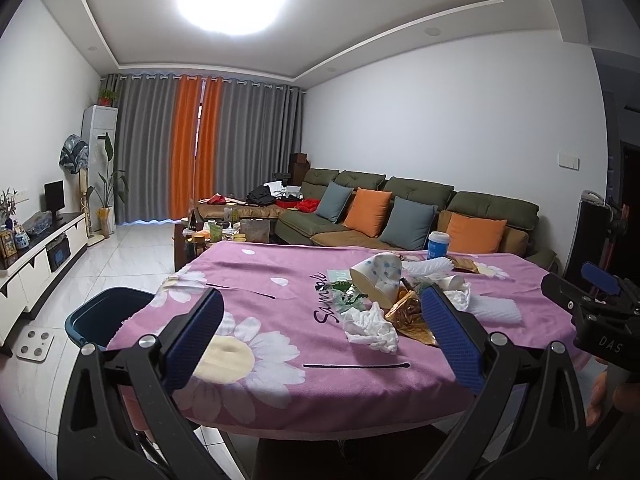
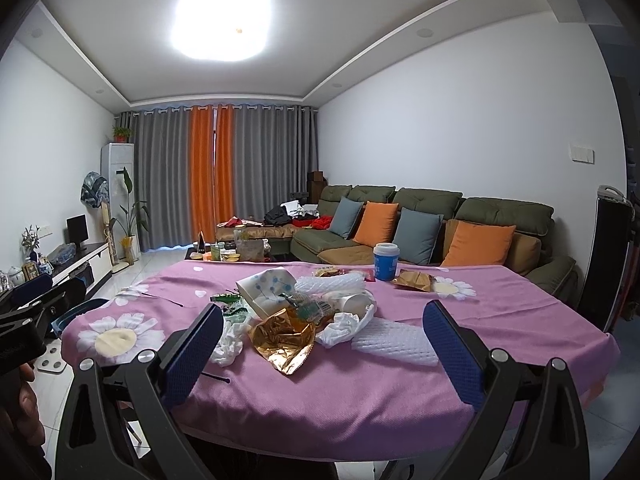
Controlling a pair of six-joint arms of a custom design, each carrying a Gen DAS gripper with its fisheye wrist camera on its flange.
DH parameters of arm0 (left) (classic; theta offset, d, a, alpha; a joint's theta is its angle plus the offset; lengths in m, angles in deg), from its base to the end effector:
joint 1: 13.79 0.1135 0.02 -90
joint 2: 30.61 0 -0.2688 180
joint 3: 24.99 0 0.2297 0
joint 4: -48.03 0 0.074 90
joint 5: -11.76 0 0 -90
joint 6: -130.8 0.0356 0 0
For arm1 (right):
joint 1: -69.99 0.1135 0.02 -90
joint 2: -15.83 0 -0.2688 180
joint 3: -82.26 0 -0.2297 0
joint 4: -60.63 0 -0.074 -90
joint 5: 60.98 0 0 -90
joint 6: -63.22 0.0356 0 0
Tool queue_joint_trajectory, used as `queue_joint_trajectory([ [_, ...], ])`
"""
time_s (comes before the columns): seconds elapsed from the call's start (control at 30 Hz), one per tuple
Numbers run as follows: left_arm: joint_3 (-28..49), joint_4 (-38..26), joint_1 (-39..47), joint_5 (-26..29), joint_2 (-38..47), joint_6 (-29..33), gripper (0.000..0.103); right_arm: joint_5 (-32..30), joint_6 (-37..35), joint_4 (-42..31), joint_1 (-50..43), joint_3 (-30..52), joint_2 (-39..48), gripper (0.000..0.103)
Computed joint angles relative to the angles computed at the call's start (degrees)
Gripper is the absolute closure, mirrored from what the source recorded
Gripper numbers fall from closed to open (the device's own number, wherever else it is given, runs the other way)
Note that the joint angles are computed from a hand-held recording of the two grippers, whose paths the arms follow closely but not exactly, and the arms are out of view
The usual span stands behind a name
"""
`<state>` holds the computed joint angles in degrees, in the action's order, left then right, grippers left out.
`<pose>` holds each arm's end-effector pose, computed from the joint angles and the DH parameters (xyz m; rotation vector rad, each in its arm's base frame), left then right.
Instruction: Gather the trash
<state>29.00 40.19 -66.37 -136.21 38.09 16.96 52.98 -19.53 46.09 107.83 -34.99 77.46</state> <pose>0.1639 -0.1646 0.2700 -0.1833 1.7663 0.0373 0.1870 0.1270 0.3298 -0.1803 1.7793 0.1882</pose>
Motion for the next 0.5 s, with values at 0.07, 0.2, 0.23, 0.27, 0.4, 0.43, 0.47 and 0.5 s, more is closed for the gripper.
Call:
queue_joint_trajectory([
  [0.07, 1.1, -2.7, -1.3, -1.1, -0.5, -1.5, 0.005, -0.3, -0.1, 0.7, -0.2, -0.5, 0.0, 0.007],
  [0.2, 1.7, -1.9, -0.2, 0.4, 0.9, -1.6, 0.005, -0.3, -0.2, 0.7, -0.4, -0.6, 0.1, 0.007],
  [0.23, 1.7, -1.5, -0.1, 0.8, 1.1, -1.4, 0.005, -0.7, -0.2, 0.8, -0.8, -0.6, 0.2, 0.007],
  [0.27, 2.0, -1.3, 0.1, 0.9, 1.6, -1.0, 0.005, -1.0, -0.2, 0.9, -1.1, -0.6, 0.3, 0.007],
  [0.4, 2.0, 1.1, 1.1, 2.0, 2.9, 0.8, 0.005, -2.5, -0.1, 1.3, -2.4, -0.2, 1.4, 0.007],
  [0.43, 2.0, 1.5, 1.6, 2.7, 3.2, 1.1, 0.005, -2.5, -0.2, 1.3, -2.6, -0.1, 1.7, 0.007],
  [0.47, 1.9, 2.0, 1.9, 2.9, 3.4, 1.4, 0.005, -2.6, -0.3, 1.4, -2.8, 0.1, 2.1, 0.007],
  [0.5, 1.7, 2.9, 2.2, 3.3, 3.6, 1.9, 0.005, -3.0, -0.3, 1.6, -3.1, 0.0, 2.3, 0.007],
])
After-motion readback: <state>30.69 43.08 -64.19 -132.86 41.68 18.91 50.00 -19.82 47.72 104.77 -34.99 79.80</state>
